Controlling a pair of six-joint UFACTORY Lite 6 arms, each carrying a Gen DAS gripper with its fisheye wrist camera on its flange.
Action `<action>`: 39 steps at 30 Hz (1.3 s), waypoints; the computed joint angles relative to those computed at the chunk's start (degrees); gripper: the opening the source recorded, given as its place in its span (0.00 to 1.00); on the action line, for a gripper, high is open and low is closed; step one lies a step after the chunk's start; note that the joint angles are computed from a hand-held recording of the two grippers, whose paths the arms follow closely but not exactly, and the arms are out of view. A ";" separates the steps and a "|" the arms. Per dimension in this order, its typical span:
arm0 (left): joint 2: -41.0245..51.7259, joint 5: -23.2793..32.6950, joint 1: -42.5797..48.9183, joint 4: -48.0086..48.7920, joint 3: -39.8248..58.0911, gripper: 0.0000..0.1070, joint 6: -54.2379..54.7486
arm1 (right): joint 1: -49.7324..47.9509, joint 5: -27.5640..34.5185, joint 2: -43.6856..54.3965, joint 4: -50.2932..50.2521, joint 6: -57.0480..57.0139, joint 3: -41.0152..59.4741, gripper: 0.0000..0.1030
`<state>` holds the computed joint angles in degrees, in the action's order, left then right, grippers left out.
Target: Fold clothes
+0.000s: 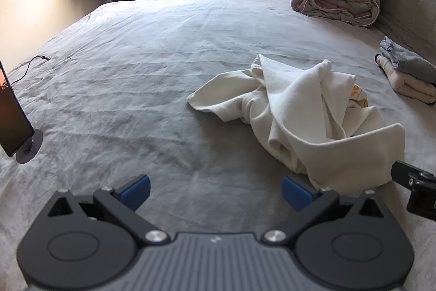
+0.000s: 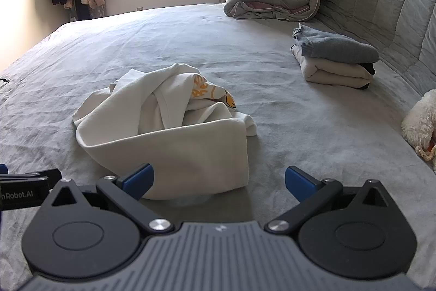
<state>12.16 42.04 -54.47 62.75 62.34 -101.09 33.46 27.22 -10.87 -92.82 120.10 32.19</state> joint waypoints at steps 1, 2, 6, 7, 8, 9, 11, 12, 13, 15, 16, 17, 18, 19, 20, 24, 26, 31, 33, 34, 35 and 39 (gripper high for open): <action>0.06 -0.02 0.06 -0.13 0.07 0.96 0.15 | -0.03 -0.04 0.08 0.03 -0.05 0.04 1.00; 0.11 -0.04 0.13 -0.26 0.16 0.96 0.32 | 0.10 0.05 0.13 0.09 -0.05 0.06 1.00; 0.14 -0.01 0.21 -0.58 0.14 0.96 0.66 | 0.34 0.24 0.34 0.44 -0.43 0.22 1.00; 0.11 0.03 0.19 -0.62 0.12 0.96 0.67 | 0.40 0.27 0.43 0.51 -0.48 0.27 1.00; 0.12 0.12 0.17 -0.55 0.09 0.96 0.50 | 0.45 0.20 0.46 0.81 -0.72 0.34 1.00; 0.18 0.18 0.21 -0.63 0.19 0.96 0.57 | 0.50 0.13 0.47 1.12 -0.97 0.40 1.00; 0.18 0.22 0.30 -0.69 0.18 0.96 0.51 | 0.64 0.10 0.50 1.40 -1.25 0.49 1.00; 0.21 0.19 0.38 -0.70 0.19 0.96 0.50 | 0.72 0.16 0.51 1.35 -1.21 0.49 1.00; 0.21 0.24 0.40 -0.71 0.15 0.96 0.43 | 0.76 0.23 0.59 1.42 -1.28 0.57 1.00; 0.23 0.36 0.48 -0.79 0.19 0.96 0.47 | 0.87 0.38 0.76 1.63 -1.52 0.77 1.00; 0.23 0.37 0.49 -0.82 0.16 0.96 0.44 | 1.04 0.57 0.92 1.53 -1.26 0.84 1.00; 0.22 0.38 0.50 -0.85 0.12 0.96 0.42 | 0.97 0.53 0.89 1.50 -1.22 0.83 1.00; 0.21 0.38 0.52 -0.88 0.08 0.96 0.39 | 0.91 0.50 0.86 1.47 -1.18 0.82 1.00; 0.30 0.50 0.45 -0.96 0.20 0.96 0.44 | 0.92 0.55 0.91 1.44 -1.10 0.83 1.00; 0.31 0.57 0.41 -0.95 0.21 0.96 0.40 | 0.89 0.57 0.97 1.43 -1.08 0.86 1.00; 0.42 0.76 0.39 -1.16 0.39 0.96 0.53 | 0.56 0.39 1.00 1.22 -0.95 0.80 1.00; 0.40 0.86 0.34 -1.36 0.46 0.96 0.66 | 0.37 0.25 0.94 1.26 -1.05 0.76 1.00; 0.55 0.97 0.38 -1.57 0.65 0.96 0.80 | 0.07 0.07 0.84 1.32 -1.25 0.69 1.00; 0.68 0.97 0.47 -1.75 0.78 0.96 0.92 | 0.03 -0.01 0.86 1.49 -1.39 0.73 1.00; 0.73 0.94 0.52 -1.81 0.82 0.96 0.96 | 0.03 -0.01 0.86 1.49 -1.39 0.73 1.00; 0.75 0.88 0.57 -1.88 0.83 0.96 1.00 | -0.02 -0.15 0.77 1.62 -1.53 0.66 1.00; 0.82 0.63 0.78 -2.13 0.86 0.96 1.19 | -0.02 -0.27 0.69 1.94 -1.81 0.58 1.00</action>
